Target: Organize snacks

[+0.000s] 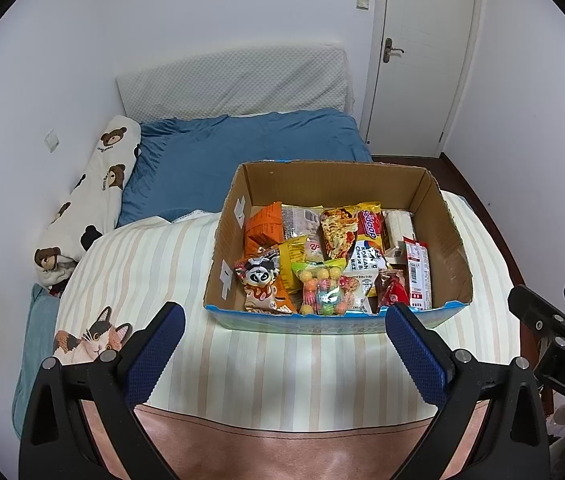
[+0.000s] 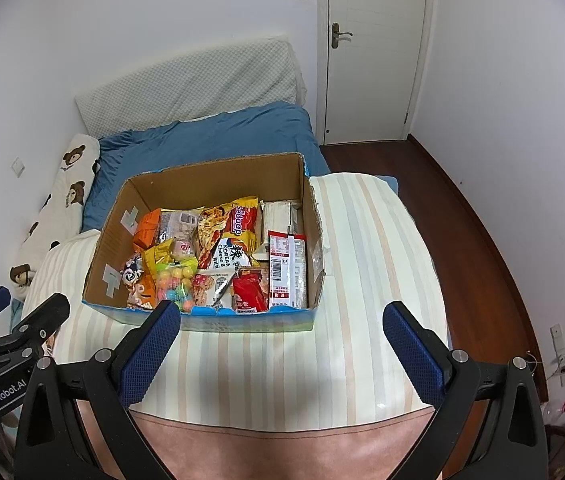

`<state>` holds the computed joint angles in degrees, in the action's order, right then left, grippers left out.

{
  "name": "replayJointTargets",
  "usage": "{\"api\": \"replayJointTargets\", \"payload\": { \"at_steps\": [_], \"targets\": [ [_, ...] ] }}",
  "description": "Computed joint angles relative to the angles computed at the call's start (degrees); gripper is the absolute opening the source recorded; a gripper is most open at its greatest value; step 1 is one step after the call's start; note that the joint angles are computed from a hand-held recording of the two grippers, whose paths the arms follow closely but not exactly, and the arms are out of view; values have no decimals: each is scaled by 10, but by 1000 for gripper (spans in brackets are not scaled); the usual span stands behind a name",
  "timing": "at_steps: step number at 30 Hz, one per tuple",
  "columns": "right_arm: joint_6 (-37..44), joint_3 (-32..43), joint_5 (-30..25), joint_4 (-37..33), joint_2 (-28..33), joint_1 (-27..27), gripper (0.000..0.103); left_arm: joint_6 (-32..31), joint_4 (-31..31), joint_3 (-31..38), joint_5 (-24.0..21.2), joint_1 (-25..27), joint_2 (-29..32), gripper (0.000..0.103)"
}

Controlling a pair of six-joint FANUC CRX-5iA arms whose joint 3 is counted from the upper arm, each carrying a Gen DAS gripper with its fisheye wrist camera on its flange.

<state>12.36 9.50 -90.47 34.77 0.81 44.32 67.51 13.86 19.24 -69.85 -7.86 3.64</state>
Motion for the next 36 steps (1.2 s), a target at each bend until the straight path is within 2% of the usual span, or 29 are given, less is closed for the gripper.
{"api": "replayJointTargets", "payload": {
  "at_steps": [36],
  "targets": [
    [-13, -2, -7, 7, -6, 12, 103, -4, 3, 3, 6, 4, -6, 103]
  ]
}}
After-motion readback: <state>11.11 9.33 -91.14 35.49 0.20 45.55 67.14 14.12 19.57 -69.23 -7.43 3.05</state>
